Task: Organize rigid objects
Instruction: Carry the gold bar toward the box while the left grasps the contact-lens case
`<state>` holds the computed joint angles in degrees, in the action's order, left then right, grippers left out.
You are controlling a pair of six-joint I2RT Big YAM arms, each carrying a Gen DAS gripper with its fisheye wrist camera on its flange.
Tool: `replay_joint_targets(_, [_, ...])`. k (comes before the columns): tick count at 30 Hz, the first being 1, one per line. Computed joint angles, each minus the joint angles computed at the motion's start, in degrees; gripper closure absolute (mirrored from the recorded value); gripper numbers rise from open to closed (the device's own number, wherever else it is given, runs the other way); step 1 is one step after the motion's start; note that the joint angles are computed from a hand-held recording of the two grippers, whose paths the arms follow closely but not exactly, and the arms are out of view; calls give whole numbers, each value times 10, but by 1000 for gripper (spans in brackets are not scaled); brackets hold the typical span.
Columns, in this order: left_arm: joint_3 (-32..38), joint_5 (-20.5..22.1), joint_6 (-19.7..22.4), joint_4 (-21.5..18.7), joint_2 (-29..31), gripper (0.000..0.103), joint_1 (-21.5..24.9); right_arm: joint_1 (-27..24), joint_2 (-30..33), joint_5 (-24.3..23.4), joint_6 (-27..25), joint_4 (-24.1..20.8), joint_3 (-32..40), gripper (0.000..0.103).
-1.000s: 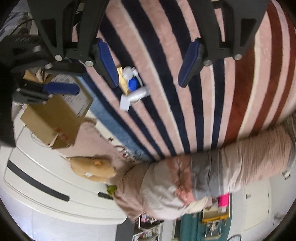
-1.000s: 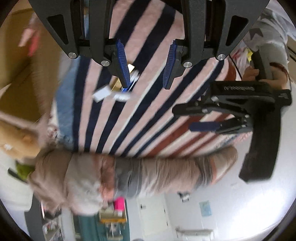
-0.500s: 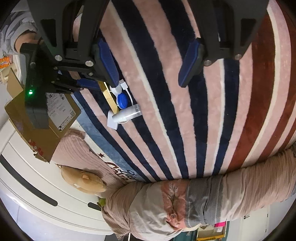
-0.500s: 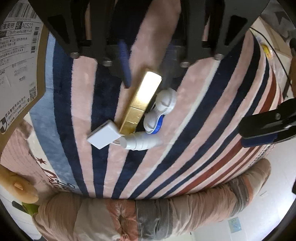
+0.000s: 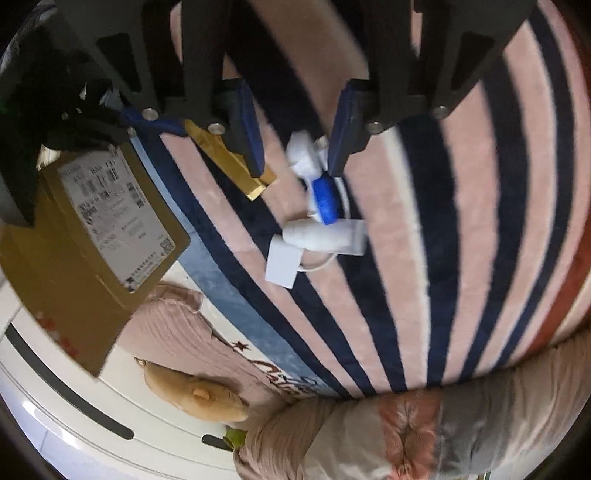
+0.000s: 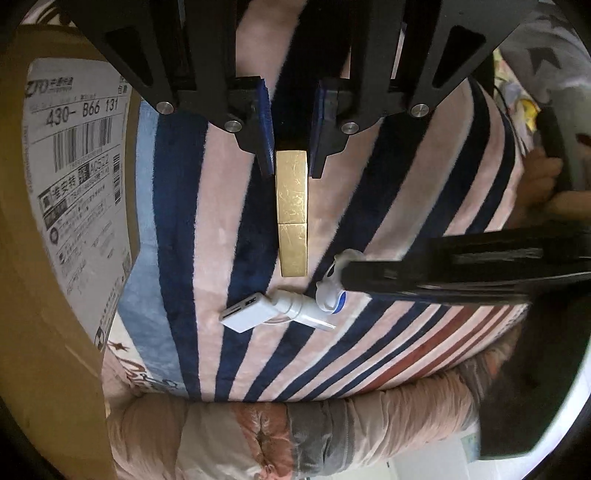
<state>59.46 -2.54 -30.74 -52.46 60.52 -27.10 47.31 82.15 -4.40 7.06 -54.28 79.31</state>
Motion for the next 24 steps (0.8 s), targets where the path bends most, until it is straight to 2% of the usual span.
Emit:
replay_joint_targets(2, [4, -9, -5, 1, 17, 84, -2, 0, 1, 0, -4, 0, 2, 89])
replay_joint_targets(5, [2, -17, -9, -3, 12, 85, -5, 1, -1, -1, -11, 2, 2, 89])
replay_joint_targets(7, [-3, -22, -12, -13, -6, 89, -6, 1, -3, -6, -10, 3, 1, 89])
replay_joint_targets(13, [-22, -60, -21, -83, -92, 90, -11, 9, -14, -37, 0, 2, -6, 89])
replay_joint_targets(16, [-40, -48, -31, -112, -134, 90, 1, 16, -16, -49, 2, -2, -5, 89])
replay_joint_targets(19, [-59, -39, -37, -131, -151, 90, 19, 27, -14, -35, -2, -8, -2, 89])
replay_joint_targets(20, [-64, -48, -45, -139, -152, 87, 22, 28, -11, -32, -3, -9, 0, 89])
replay_joint_targets(22, [-71, -63, -55, -148, -153, 73, 21, 30, -11, -21, 3, -7, 1, 89])
replay_joint_targets(23, [-74, -76, -58, -150, -154, 62, 16, 32, -9, -12, 4, -8, 3, 87])
replay_joint_targets(24, [-78, -89, -59, -149, -156, 57, 8, 33, -7, -2, 2, -8, 5, 82])
